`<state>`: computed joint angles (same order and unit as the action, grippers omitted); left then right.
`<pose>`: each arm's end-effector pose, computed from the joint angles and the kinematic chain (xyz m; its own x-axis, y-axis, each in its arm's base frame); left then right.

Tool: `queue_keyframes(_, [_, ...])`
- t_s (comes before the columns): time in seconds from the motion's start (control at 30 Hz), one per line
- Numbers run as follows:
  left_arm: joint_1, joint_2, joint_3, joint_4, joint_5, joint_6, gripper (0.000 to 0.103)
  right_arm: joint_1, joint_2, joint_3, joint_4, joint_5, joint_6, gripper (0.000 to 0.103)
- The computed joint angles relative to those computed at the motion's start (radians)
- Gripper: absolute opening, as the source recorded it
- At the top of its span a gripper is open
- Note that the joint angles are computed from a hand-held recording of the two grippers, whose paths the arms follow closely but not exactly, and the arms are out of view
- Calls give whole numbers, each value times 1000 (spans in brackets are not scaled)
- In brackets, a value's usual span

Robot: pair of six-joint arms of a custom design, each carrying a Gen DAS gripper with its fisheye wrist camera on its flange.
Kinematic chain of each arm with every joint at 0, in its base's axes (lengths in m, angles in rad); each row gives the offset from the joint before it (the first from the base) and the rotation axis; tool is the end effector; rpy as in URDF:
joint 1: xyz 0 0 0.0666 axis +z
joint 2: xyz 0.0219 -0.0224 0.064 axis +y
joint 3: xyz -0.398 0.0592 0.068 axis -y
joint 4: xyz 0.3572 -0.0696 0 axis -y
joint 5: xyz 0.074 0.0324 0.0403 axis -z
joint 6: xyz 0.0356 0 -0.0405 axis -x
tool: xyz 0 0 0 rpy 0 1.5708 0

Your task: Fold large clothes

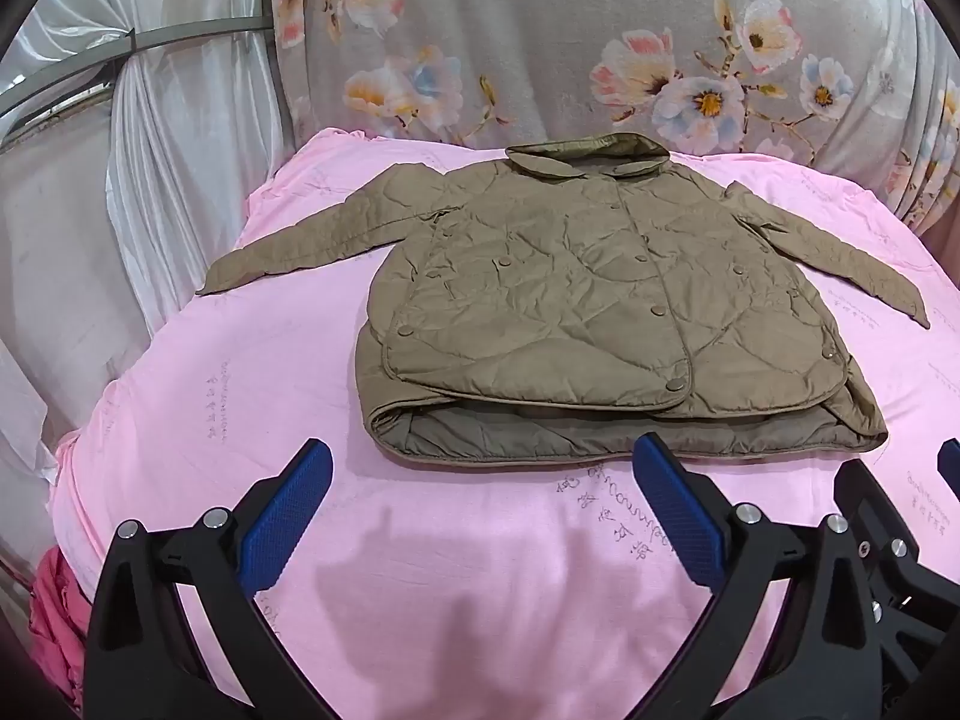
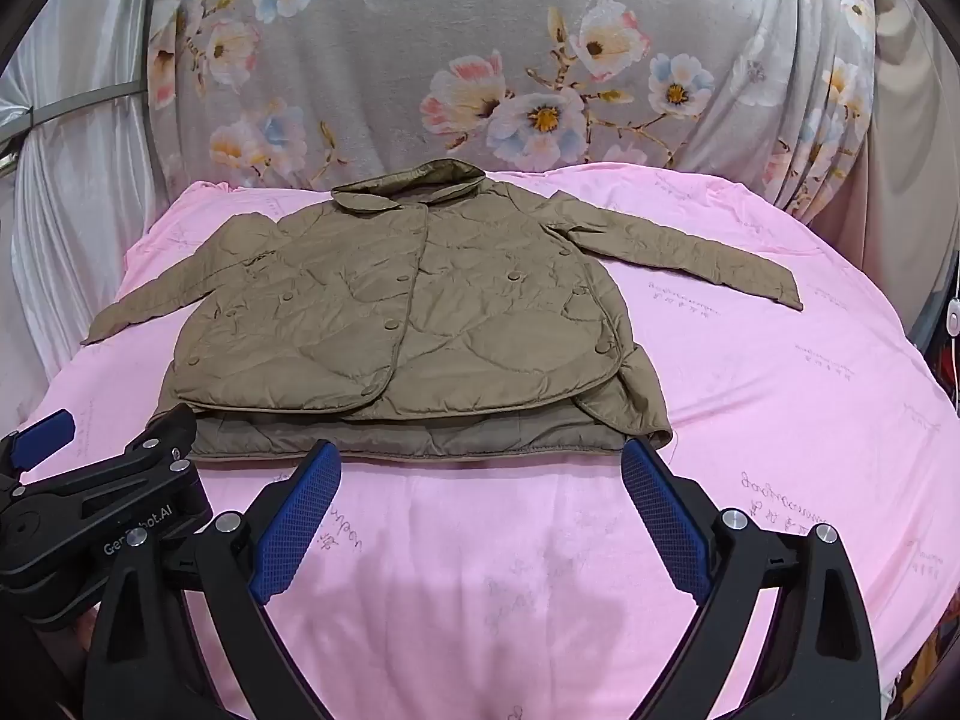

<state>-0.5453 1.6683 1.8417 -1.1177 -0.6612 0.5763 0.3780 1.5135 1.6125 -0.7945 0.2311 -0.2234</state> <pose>0.4727 -0.2617 0.4989 -0.6361 -0.1172 -0.7627 -0.2923 0.9513 0.0976 0.4732 0.1787 0.4974 -0.6241 -0.0158 -0.7812 -0.0590 0.9979 0.0270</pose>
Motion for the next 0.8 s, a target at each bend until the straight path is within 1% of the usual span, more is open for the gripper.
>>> queue_keyframes(0.8, [0,-3,-5,8,2,-1,98,0,14,11,1,-2,-3,93])
